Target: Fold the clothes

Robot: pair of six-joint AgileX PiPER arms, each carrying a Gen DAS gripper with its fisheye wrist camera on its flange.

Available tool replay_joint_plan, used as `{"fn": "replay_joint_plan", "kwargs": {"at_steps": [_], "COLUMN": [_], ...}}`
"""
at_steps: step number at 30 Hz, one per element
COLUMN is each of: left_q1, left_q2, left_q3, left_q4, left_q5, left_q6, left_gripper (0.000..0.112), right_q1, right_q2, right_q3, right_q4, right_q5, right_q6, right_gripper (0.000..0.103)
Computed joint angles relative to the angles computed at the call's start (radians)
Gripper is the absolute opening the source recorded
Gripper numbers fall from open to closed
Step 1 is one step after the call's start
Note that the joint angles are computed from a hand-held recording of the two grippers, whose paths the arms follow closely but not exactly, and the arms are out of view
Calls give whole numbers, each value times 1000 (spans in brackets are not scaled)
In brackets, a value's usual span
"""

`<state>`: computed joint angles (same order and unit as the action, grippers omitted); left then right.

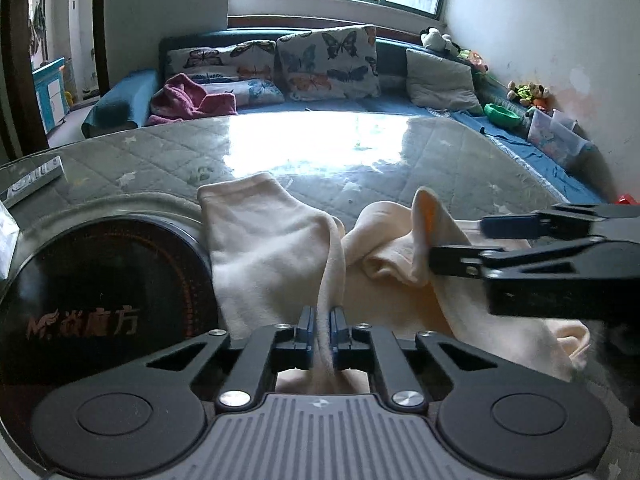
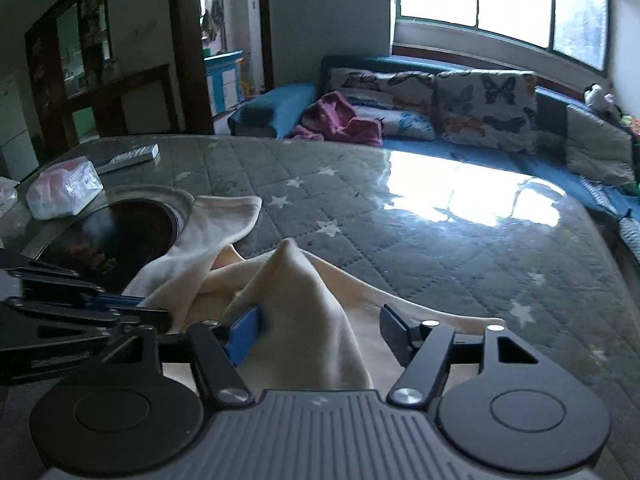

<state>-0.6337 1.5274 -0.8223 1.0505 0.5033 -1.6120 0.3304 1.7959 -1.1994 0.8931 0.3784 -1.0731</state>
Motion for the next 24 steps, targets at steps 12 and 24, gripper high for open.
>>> {"fn": "replay_joint_plan", "kwargs": {"at_steps": [12,24], "left_q1": [-100,-585], "left_q2": [-170,-523], "left_q3": [80,258], "left_q4": [66,-39], "left_q5": [148,663], "left_q6": [-150,-342], "left_gripper": [4,3], "right_q1": [-53,-315], "right_q2": [-56,-485], "right_q3": [82,430], "right_q4": [222,557], "right_q5": [24,98], "right_q6": [-225,-556], "right_gripper": [7,7]}}
